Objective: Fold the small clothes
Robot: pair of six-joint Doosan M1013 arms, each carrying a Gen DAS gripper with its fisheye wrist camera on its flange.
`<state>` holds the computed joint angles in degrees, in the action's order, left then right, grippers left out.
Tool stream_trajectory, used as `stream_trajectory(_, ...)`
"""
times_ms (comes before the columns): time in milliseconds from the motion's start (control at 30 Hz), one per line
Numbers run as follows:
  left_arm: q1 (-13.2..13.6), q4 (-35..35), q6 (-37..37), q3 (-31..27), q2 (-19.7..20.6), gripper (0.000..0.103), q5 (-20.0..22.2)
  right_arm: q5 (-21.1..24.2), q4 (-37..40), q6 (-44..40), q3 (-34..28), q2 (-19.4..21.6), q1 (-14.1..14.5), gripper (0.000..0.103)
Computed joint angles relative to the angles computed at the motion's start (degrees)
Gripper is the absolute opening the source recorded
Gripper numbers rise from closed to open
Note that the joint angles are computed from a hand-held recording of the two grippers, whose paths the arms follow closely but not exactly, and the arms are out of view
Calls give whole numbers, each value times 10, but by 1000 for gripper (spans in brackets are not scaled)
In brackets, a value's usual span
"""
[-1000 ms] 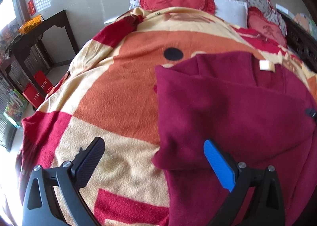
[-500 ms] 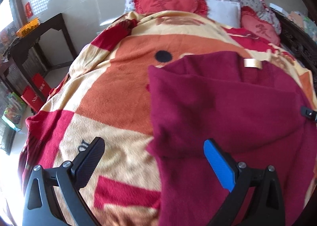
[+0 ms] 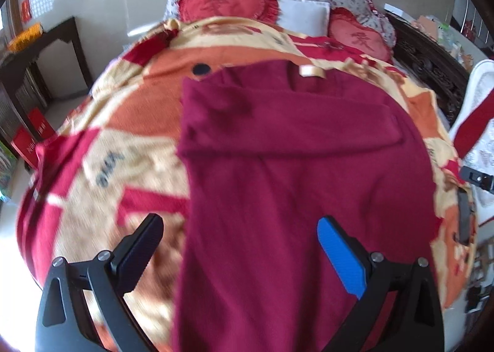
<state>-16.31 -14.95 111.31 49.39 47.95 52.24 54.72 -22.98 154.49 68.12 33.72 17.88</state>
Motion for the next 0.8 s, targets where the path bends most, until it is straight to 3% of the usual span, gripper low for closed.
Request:
stream_trajectory(133, 0, -33, 24, 50, -27, 102, 16, 19, -16, 18, 20, -17, 14, 19)
stream_trajectory(267, -1, -46, 55, 101, -53, 102, 3, 24, -13, 24, 32, -24, 21, 19)
stream_trajectory(800, 9, -72, 72, 150, -72, 102, 30, 43, 32, -14, 1, 0, 37, 19)
